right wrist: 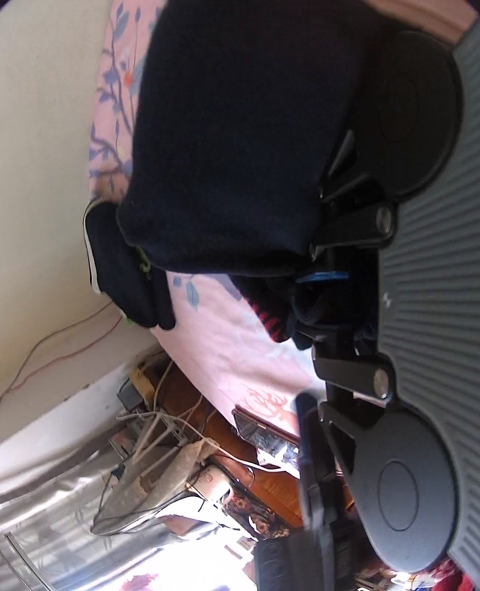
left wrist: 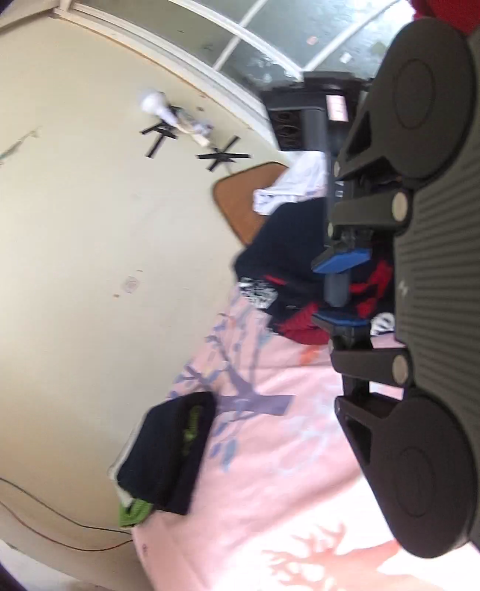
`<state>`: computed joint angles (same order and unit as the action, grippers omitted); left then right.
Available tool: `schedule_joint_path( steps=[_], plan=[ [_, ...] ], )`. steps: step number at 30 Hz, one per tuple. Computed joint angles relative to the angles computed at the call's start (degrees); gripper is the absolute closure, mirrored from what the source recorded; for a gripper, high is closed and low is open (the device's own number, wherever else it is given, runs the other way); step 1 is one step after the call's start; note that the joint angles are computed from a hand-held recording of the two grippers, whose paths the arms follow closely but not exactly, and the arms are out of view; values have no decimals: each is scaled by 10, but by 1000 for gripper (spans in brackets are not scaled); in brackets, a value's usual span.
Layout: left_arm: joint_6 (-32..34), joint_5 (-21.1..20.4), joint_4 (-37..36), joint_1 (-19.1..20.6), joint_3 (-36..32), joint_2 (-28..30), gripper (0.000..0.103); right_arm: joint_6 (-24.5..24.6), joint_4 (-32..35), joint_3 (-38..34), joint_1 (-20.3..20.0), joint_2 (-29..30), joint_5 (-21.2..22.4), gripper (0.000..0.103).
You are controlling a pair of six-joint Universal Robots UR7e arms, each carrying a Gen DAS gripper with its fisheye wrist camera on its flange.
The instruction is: Fold small clothes
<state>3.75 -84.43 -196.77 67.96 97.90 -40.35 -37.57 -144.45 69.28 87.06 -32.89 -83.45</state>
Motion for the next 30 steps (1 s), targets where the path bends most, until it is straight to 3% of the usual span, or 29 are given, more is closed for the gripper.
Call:
schedule_joint_path(
  steps=[2,5,7,10,13,16,19,21,23,24,26,30],
  plan=[
    [19,-16,3,-3,-34,15,63,-10,6,3,-3,-6,7,77],
    [44,-19,22,-13,-93,48,60,-5,40,16,-11,-34,43,63],
    [49,-18,33,-18,-120,65,60,-27,9,64,-22,-75,87,57],
    [61,-12,39,-22,-122,74,54,-41,-75,137,-37,-139,127,57],
    [66,18,64,-30,-124,86,53,-12,-168,148,-36,-150,102,58],
    [67,61,81,-40,-109,88,59,4,-173,96,-26,-116,69,61],
    [51,119,116,-46,-96,83,88,-8,-87,-8,-13,-49,36,62],
    [23,124,123,-39,-87,77,92,-4,1,-101,-1,19,-18,63],
    [1,121,119,-34,-82,72,93,-72,-8,-137,11,66,-91,66],
    [-2,126,120,-34,-82,72,93,-98,-48,-119,15,70,-99,62],
    [1,135,121,-38,-83,73,93,-90,-58,-112,20,67,-115,59],
    [18,139,139,-46,-82,62,90,-76,-60,-80,1,33,-56,61]
  ],
)
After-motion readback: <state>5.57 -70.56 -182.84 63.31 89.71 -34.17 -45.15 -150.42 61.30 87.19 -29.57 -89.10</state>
